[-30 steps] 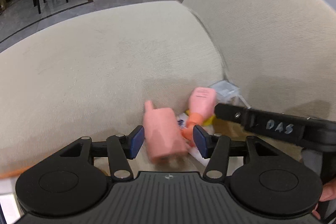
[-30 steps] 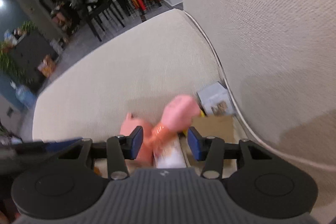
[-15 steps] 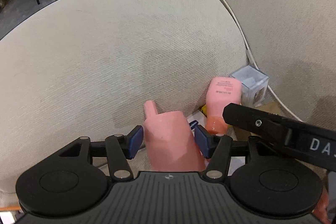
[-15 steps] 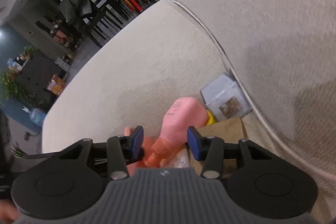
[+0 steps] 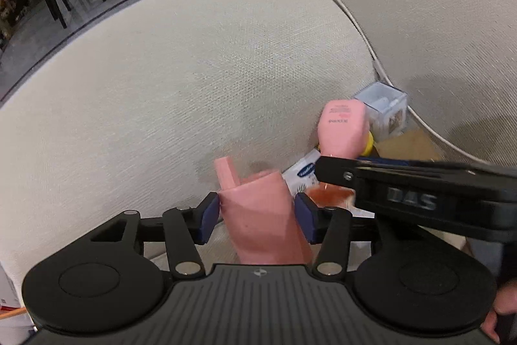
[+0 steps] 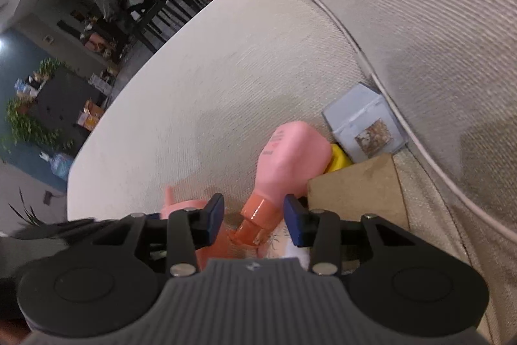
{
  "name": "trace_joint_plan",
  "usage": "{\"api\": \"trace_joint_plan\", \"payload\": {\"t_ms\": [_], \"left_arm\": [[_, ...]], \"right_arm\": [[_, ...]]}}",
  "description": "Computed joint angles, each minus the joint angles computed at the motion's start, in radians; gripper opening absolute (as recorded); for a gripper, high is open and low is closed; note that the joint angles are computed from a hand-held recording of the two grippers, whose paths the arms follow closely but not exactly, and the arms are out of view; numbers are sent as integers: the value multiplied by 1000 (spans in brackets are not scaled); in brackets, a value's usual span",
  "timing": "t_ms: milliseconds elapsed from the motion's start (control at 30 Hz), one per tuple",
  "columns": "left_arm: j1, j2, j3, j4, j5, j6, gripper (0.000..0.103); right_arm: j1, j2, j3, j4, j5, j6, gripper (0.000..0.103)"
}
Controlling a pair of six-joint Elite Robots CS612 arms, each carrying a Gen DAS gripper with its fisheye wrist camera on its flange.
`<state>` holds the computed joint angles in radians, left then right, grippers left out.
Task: Organize rigid objects
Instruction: 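Grasp the pink cup with the left tool while the right grasps the pink pump bottle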
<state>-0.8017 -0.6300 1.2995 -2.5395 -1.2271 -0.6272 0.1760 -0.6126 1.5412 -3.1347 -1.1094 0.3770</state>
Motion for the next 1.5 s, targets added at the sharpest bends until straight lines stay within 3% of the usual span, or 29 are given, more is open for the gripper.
{"api": "trace_joint_plan", "payload": {"t_ms": [233, 267, 433, 567, 633, 733, 833, 867, 967, 1100, 1300, 1367, 1433, 1467, 1500], "left_arm": [[-17, -17, 34, -4, 28, -19, 56], [-19, -18, 37, -4, 29, -20, 55], [-20, -26, 52, -16, 24, -37, 54], [-24, -26, 51, -4, 35, -62, 54], [-27, -22, 48, 0, 45, -83, 54], [-27, -14, 33, 9, 66, -88, 55], [-26, -3, 14, 18, 82, -94, 55], [-27, 1, 10, 17, 89, -95, 55], [-29, 7, 5, 14, 105, -89, 55], [-27, 4, 18, -5, 101, -94, 56], [-35, -20, 61, -34, 98, -77, 56], [-39, -25, 79, -60, 104, -78, 55], [-42, -28, 93, -90, 111, -61, 55], [-44, -28, 96, -94, 115, -52, 55], [-44, -29, 99, -99, 117, -41, 55]], "right_arm": [[26, -5, -7, 43, -64, -141, 45], [28, -6, -7, 49, -71, -154, 39], [25, -13, 7, 35, -68, -163, 29], [24, -32, 52, -73, -102, -205, 15], [31, -33, 63, -129, -147, -225, 15], [31, -29, 59, -140, -155, -211, 15], [60, -21, 55, -196, -341, -245, 6], [57, -17, 52, -206, -355, -227, 6], [33, -8, 40, -189, -296, -131, 7], [18, -6, 46, -198, -244, -99, 11], [8, -7, 51, -187, -133, -141, 12], [17, -5, 51, -201, -156, -172, 13], [24, -8, 54, -192, -176, -193, 25], [27, -11, 57, -183, -178, -192, 36], [29, -13, 61, -179, -179, -188, 37]]}}
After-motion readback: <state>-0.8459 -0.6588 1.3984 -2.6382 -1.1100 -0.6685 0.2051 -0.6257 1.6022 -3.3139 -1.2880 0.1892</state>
